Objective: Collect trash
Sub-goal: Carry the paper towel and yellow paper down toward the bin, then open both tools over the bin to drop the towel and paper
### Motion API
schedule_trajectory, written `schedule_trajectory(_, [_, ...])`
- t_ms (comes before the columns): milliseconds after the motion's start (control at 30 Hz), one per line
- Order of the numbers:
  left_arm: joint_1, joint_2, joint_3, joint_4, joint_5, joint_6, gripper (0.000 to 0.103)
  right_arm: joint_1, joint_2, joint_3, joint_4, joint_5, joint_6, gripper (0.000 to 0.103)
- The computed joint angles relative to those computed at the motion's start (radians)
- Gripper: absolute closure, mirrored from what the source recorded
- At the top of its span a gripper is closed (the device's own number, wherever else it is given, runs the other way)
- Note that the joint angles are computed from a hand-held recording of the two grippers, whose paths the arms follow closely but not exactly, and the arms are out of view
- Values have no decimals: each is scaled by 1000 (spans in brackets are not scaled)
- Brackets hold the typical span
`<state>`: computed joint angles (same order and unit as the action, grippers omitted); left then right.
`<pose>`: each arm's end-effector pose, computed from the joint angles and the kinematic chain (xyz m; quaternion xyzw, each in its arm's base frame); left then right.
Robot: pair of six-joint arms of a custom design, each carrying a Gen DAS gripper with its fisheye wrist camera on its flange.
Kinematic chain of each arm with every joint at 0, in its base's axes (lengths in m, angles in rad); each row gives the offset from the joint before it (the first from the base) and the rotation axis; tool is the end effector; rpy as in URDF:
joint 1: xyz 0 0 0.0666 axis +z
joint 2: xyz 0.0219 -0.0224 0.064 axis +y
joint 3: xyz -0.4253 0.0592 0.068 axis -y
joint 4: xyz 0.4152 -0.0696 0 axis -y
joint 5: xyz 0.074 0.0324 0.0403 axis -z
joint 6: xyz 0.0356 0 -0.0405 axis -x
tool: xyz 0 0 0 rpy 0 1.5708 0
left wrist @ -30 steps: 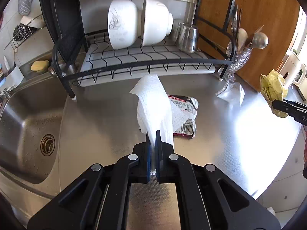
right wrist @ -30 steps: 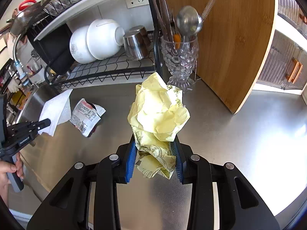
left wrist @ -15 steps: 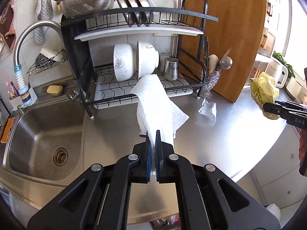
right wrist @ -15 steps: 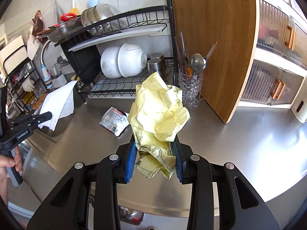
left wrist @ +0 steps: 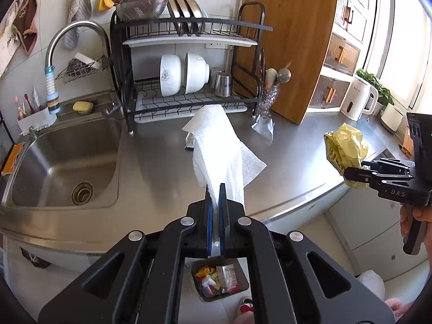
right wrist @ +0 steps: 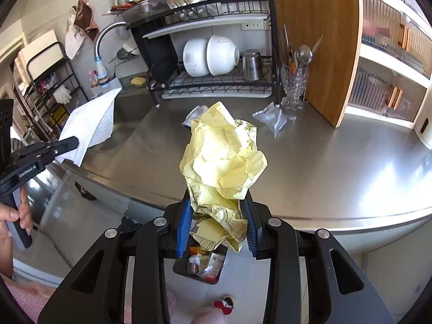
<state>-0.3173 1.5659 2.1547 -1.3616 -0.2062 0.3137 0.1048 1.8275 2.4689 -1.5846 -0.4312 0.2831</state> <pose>0.4875 -0.1529 0.7107 -0.0383 0.9166 -0.0298 0.3968 0.5859 0.0762 0.6869 -0.2439 0.8990 0.1758 0.3184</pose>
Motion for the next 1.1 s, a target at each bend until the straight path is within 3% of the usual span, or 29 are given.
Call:
schedule_trajectory(267, [-22,-145,-319,22,95,113,101,45,-157,-366,57,9,4,68])
schedule_trajectory(500, [-16,-173,-510,59,177,151,101,86,-187,-586,65,31,9,68])
schedule_trajectory(833, [-1,-95,-690,156,267,157,101,133,-134,-770,130,83,7,68])
schedule_trajectory(1100, [26,10,-782,239,299,158,101,173,-20,-836,188,133,-57,68])
